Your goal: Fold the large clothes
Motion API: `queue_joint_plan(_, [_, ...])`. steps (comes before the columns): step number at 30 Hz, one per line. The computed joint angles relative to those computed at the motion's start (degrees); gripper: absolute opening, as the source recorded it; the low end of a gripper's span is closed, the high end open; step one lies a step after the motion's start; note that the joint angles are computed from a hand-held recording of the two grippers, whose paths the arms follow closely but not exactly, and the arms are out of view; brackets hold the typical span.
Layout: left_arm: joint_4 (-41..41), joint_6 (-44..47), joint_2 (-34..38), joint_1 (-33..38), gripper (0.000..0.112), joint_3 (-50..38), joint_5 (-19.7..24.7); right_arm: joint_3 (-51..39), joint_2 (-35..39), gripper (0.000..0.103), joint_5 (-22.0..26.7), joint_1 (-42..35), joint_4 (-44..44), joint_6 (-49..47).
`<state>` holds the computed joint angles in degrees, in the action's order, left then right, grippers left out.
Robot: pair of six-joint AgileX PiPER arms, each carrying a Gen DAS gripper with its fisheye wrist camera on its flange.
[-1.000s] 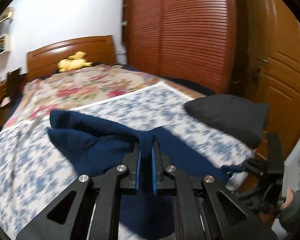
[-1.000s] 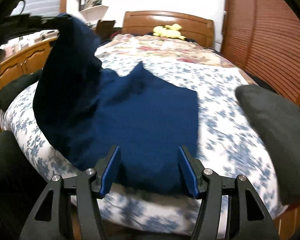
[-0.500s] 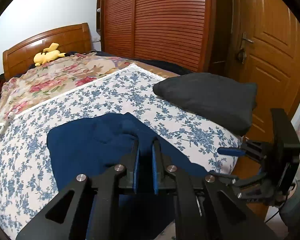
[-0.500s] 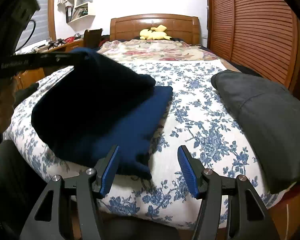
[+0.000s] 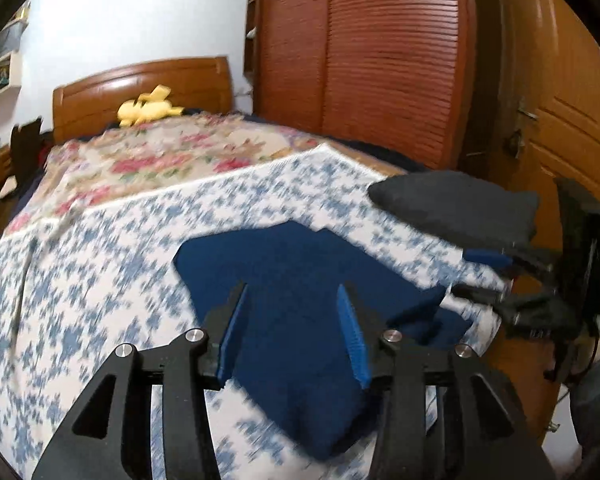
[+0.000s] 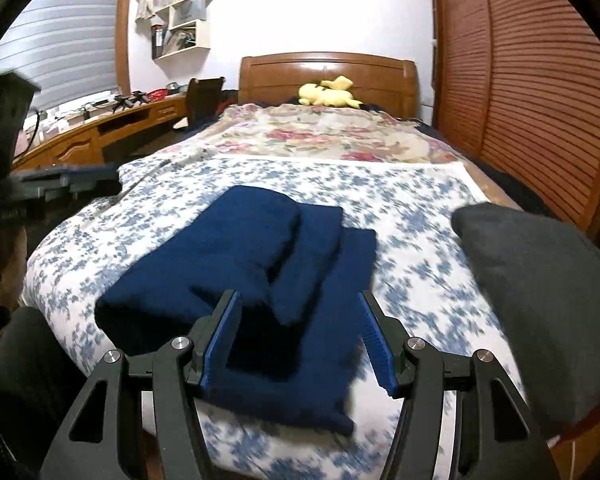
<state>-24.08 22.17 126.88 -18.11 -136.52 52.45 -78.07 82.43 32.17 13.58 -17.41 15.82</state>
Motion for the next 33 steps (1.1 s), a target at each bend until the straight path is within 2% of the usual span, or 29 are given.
queue_joint_plan(8, [-4.0, 8.04, -7.28, 4.95, 0.046, 20.32, -9.08, -10.1, 10.18, 0.061, 2.98, 0.05, 4.83, -5.11])
queue_joint_plan(12, [-8.21, 12.61, -8.71, 7.28, 0.047, 25.2, -10.61, -16.5, 15.24, 0.061, 7.18, -2.57, 13.8, -12.27])
queue_joint_plan(14, [-10.33, 15.33, -10.02, 8.39, 0.053, 28.42, -12.06, -20.2, 17.95, 0.061, 9.55, -2.79, 13.86, -12.76])
queue_joint_plan(17, [-13.26, 19.12, -11.72, 9.45, 0.075, 32.65, -14.73, -24.98, 21.45, 0.061, 13.22, -3.89, 17.83, -15.27])
queue_joint_plan(19, [-15.68, 21.48, -12.54, 10.38, 0.077, 34.85, -15.91, -27.97, 23.65, 0.061, 15.26, -3.8, 18.57, -15.39])
queue_joint_plan(23, [-17.36, 22.55, -12.5, 11.68, 0.077, 36.12, -16.41, -29.14, 24.38, 0.061, 16.35, -3.12, 17.83, -14.76])
queue_joint_plan(25, [-17.66, 22.8, -12.5, 12.05, 0.077, 36.64, -16.72, -28.69, 23.84, 0.05, 15.92, -2.43, 16.47, -14.18])
queue_joint_plan(27, [-17.66, 22.68, -12.4, 12.23, 0.077, 36.73, -16.76, -27.1, 22.65, 0.023, 14.3, -1.89, 15.01, -13.87])
queue_joint_plan(30, [-18.08, 22.85, -12.46, 12.25, 0.077, 37.17, -17.21, -25.76, 20.67, 0.011, 12.58, -2.95, 20.7, -19.04])
queue_joint_plan(33, [-18.63, 23.16, -12.46, 12.16, 0.077, 37.18, -17.32, -24.57, 17.66, 0.01, 10.3, -2.2, 20.29, -20.21])
